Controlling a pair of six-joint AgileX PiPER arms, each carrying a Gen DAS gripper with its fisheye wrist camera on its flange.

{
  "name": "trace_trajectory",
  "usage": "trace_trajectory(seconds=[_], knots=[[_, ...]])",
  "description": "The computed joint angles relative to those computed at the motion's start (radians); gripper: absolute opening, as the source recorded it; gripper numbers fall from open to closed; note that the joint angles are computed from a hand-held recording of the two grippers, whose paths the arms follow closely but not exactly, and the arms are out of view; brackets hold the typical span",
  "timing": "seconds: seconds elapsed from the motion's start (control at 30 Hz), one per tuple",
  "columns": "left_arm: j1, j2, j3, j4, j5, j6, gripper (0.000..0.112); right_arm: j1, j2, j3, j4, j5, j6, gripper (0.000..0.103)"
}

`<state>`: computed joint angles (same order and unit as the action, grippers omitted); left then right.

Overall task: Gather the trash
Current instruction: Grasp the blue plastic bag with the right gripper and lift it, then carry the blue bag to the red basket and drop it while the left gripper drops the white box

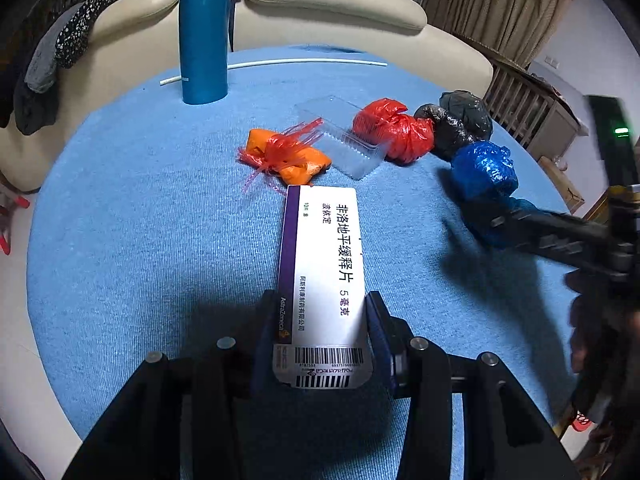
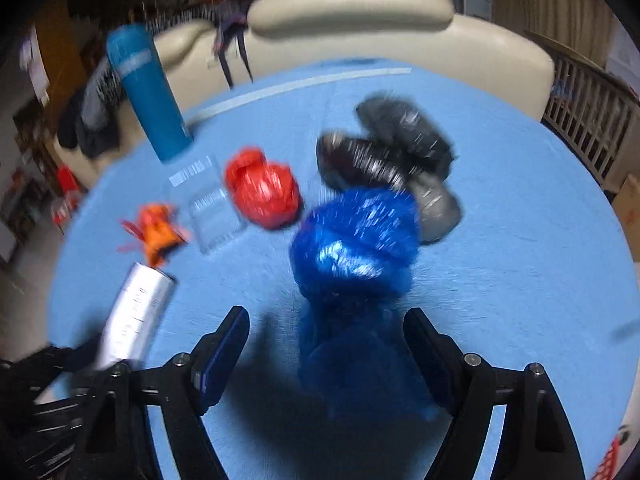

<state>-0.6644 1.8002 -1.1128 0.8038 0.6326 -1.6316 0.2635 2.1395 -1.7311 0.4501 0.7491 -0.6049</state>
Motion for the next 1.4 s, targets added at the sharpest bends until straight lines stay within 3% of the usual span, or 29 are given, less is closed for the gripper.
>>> trace_trajectory(seconds=[0.03,0.07,0.13,0.2,0.63,1.4], knots=[[-0.001,0.002,-0.003,-0.002,0.005,0.006,0.046,0.002,0.020,-0.012,-0.003,0.007,0.008,0.081],[0.000,0.003,-0.005,-0.003,0.005,0.010,0.045,0.007,0.016,0.004,-0.004,-0.027,0.003,0.073],[-0.003,0.005,-0.005,0.001,0.008,0.009,0.045,0.012,0.020,-0.008,-0.031,-0.028,0.009,0.042],[-0.008,0.011,-0.016,-0.001,0.021,0.014,0.046,-0.022,0.055,-0.079,0.044,0.067,-0.018,0.038],[-0.019,0.008,-0.052,-0.066,0.068,0.038,0.045,-0.172,-0.121,0.175,0.322,0.054,-0.264,0.038],[-0.209,-0.015,-0.208,0.023,0.275,0.001,0.045,-0.419,-0.378,0.446,0.584,0.130,-0.530,0.038]])
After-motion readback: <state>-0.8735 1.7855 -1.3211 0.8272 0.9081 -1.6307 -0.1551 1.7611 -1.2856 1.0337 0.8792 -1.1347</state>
